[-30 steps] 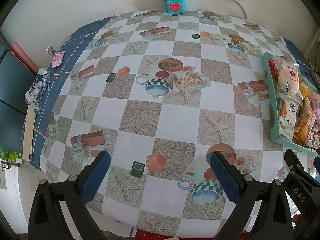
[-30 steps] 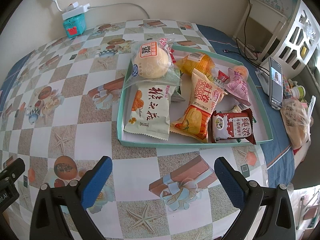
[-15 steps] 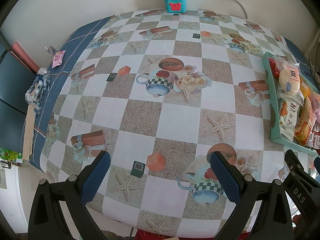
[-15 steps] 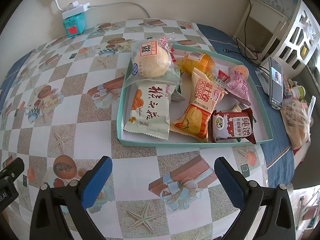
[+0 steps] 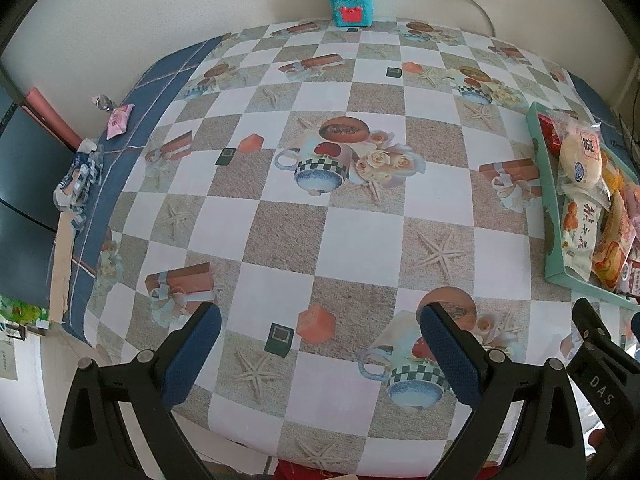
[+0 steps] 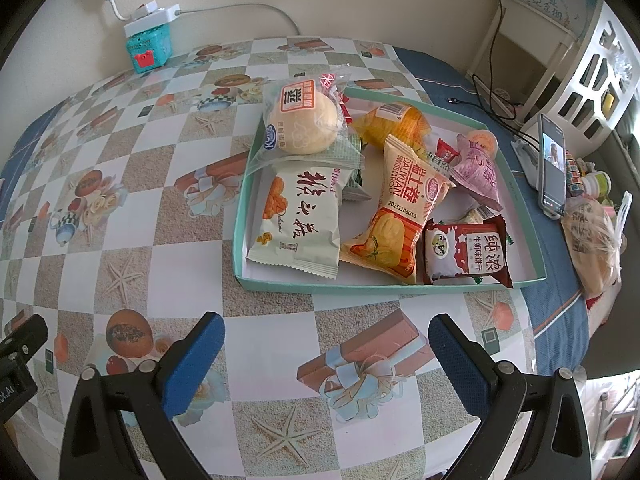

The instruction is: Organize snacks

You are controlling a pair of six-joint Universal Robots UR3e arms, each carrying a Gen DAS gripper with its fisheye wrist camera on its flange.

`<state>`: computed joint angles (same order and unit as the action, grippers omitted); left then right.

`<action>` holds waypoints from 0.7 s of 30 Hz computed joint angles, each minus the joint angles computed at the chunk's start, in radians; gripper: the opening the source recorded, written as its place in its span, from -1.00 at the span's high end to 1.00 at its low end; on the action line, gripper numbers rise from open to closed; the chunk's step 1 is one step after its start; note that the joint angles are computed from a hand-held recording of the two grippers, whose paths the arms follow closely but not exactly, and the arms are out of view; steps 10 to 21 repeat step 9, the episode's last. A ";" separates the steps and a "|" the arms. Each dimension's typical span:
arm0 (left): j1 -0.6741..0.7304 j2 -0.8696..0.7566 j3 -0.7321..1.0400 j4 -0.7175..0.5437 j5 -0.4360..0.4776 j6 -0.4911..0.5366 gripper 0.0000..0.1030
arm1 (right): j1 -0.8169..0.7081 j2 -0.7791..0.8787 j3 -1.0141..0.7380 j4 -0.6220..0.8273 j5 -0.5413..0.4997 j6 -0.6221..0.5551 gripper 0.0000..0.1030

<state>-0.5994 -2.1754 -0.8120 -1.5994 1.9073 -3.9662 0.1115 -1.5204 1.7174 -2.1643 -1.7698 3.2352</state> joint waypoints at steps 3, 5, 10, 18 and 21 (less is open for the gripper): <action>-0.008 0.006 -0.007 0.006 0.021 0.000 -0.94 | 0.000 -0.001 0.002 -0.001 0.000 0.000 -1.00; -0.019 0.001 0.011 -0.007 0.042 -0.004 -0.94 | 0.000 0.002 -0.001 0.000 0.000 0.000 -1.00; -0.016 -0.023 0.056 -0.035 0.028 0.003 -0.94 | -0.003 -0.004 0.010 -0.004 0.001 -0.004 -1.00; -0.016 -0.023 0.056 -0.035 0.028 0.003 -0.94 | -0.003 -0.004 0.010 -0.004 0.001 -0.004 -1.00; -0.016 -0.023 0.056 -0.035 0.028 0.003 -0.94 | -0.003 -0.004 0.010 -0.004 0.001 -0.004 -1.00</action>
